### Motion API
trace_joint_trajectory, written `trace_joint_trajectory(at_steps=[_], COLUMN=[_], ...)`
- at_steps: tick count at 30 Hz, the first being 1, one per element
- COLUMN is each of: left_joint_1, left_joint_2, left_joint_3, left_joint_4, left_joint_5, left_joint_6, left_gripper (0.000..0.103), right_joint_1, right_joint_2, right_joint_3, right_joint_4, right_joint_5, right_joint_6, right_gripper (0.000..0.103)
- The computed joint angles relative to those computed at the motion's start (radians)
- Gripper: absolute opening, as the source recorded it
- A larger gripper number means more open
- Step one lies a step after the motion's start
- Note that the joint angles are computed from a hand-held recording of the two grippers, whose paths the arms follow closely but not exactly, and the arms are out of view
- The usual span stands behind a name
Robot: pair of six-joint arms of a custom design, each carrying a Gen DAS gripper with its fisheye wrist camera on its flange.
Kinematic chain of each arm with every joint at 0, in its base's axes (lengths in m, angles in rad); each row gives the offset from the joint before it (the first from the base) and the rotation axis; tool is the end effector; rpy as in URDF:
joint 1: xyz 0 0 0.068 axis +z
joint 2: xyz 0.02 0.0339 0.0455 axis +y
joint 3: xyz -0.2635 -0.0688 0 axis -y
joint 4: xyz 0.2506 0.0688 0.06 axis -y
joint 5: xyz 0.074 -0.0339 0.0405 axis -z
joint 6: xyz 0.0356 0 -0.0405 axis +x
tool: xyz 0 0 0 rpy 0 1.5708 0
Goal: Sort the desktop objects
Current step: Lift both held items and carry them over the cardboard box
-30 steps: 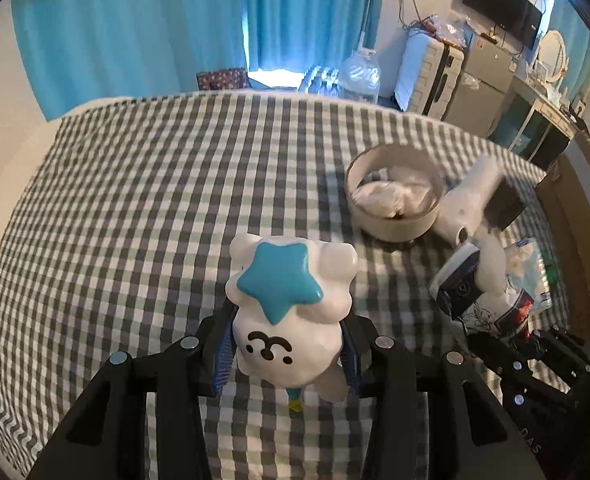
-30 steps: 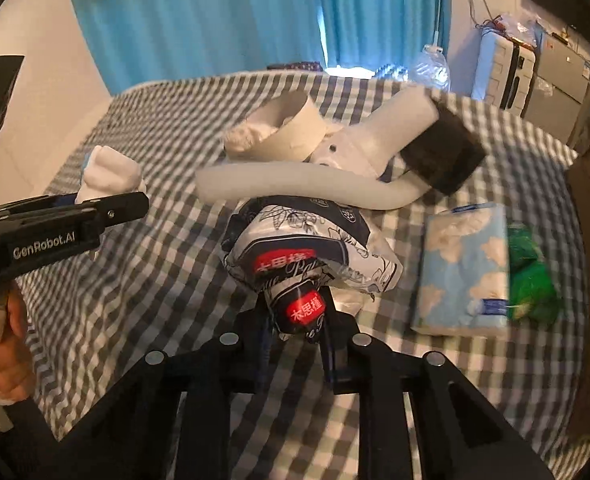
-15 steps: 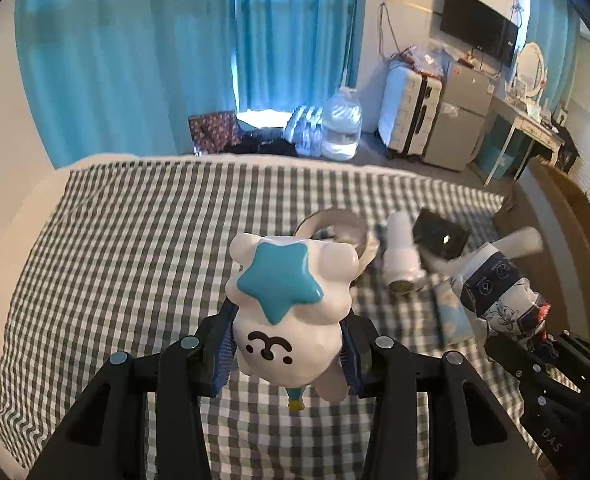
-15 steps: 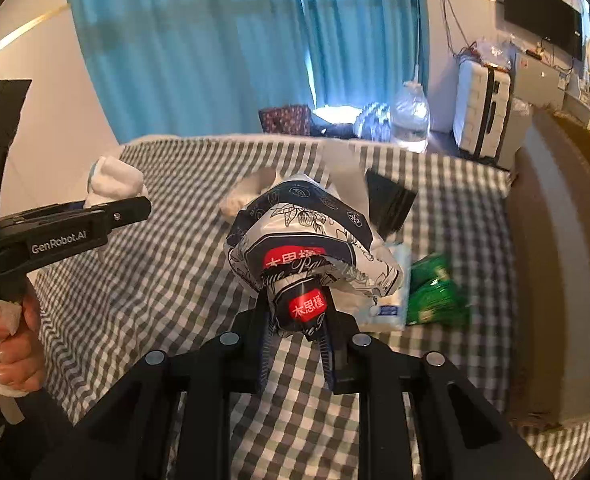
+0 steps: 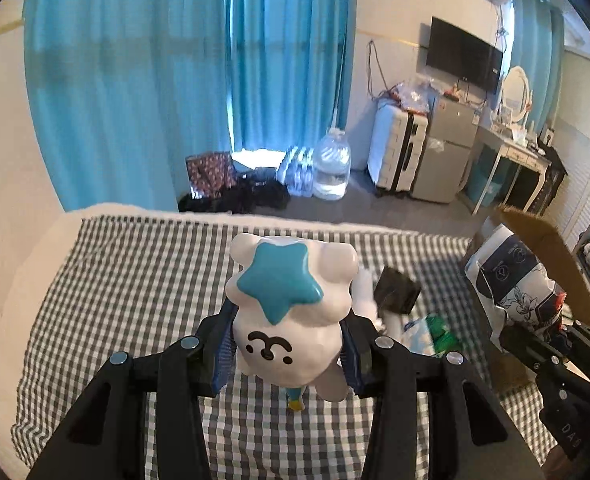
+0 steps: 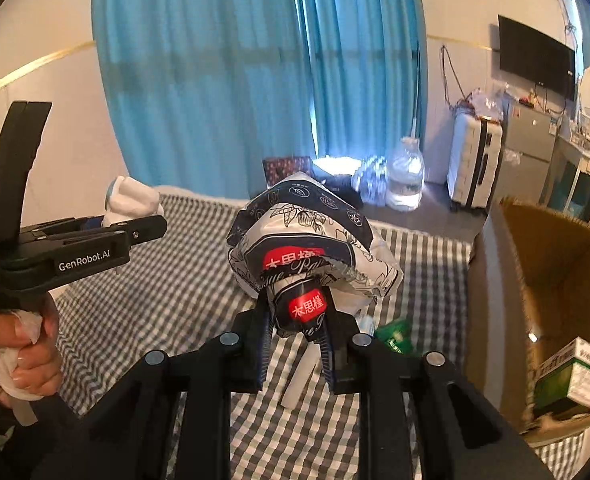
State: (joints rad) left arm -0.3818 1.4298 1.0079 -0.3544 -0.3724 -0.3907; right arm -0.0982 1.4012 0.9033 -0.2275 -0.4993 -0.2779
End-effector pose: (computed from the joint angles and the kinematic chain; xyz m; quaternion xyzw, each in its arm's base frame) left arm 0.2949 -0.1045 0.2514 -0.0757 0.9059 0.0149 0.4165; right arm 0.3033 -0.0128 0.2364 -0.1802 0.8711 0.1470 0.4326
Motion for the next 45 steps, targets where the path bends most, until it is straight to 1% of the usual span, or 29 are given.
trace_joint_trajectory(at_steps=[7,14,16,19,23,32,34,35,37,41,45], left_joint_1=[-0.05,-0.122,-0.145,-0.176,-0.213,-0.325,-0.351,-0.359,-0.377,-0.4,-0.427], left_joint_2=[-0.047,-0.044,-0.032,-0.003,0.051,0.188,0.23,0.254,0.31,0.402,0.491], left_joint_3=[0.044,0.102,0.125,0.165,0.228,0.365,0.401,0.425,0.473,0.567,0.665], left_joint_4=[-0.041,-0.064,-0.066,-0.064,-0.062,-0.053,-0.047,-0.049,-0.047,-0.052,-0.053], left_joint_5=[-0.038,-0.081,-0.093,-0.106,-0.109,-0.137,-0.154,-0.164,-0.167,-0.144,-0.131], left_joint_6=[0.0,-0.007,-0.01,-0.014,-0.024,-0.028,-0.019,-0.011,0.002,-0.001,0.0], left_gripper=[0.045,0.045,0.045,0.045,0.045,0.045,0.045,0.045,0.045,0.045,0.045], right_joint_1=[-0.036,-0.136,-0.186,-0.24,-0.321,-0.468,-0.492,-0.505,-0.552,-0.631,-0.671], right_joint_2=[-0.074,-0.113,-0.115,-0.112,-0.094,-0.06,-0.073,-0.077,-0.098,-0.028,0.035], right_joint_3=[0.021,0.073,0.089,0.115,0.165,0.22,0.206,0.192,0.182,0.238,0.272], right_joint_4=[-0.064,-0.149,-0.158,-0.17,-0.205,-0.194,-0.175,-0.133,-0.125,-0.124,-0.116], right_joint_5=[-0.016,-0.094,-0.132,-0.158,-0.189,-0.241,-0.217,-0.183,-0.197,-0.228,-0.245], right_joint_6=[-0.018,-0.045,-0.063,-0.092,-0.13,-0.163,-0.17,-0.177,-0.201,-0.22,-0.23], right_gripper=[0.02,0.02,0.02,0.02,0.02,0.021,0.021,0.021,0.021,0.021,0.021])
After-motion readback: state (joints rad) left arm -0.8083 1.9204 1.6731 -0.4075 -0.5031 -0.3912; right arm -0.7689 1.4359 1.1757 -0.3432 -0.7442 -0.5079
